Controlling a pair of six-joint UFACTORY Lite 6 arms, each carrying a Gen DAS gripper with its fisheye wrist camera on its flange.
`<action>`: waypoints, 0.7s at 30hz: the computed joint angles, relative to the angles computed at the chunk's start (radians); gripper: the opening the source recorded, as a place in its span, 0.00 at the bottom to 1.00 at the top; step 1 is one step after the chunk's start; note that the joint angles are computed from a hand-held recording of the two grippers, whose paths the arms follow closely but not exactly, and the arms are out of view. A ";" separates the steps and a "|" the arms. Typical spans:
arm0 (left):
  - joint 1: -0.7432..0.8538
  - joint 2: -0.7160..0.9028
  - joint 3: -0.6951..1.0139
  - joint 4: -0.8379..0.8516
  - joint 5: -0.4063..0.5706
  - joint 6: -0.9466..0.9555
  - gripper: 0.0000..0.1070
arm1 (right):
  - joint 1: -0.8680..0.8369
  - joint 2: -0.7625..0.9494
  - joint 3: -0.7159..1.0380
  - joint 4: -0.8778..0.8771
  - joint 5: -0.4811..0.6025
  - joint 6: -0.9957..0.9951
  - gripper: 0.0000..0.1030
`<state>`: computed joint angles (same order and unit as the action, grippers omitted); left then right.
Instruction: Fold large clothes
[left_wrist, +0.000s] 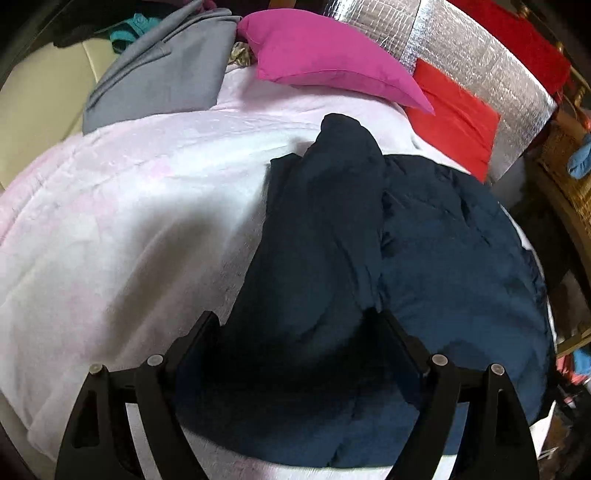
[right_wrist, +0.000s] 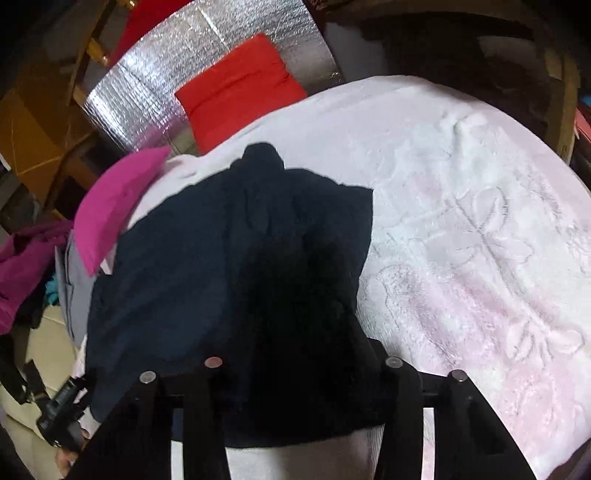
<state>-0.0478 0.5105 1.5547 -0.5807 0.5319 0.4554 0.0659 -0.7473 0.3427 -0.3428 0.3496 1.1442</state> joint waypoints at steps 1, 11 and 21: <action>-0.009 -0.038 -0.042 0.034 -0.030 -0.021 0.81 | 0.013 -0.055 -0.007 -0.006 0.042 0.009 0.53; -0.205 -0.471 -0.513 0.696 -0.328 -0.501 0.85 | 0.619 -0.145 0.060 -0.571 0.448 0.711 0.60; -0.182 -0.261 -0.357 0.552 -0.196 -0.369 0.96 | 0.209 0.148 -0.065 -0.280 -0.135 0.462 0.60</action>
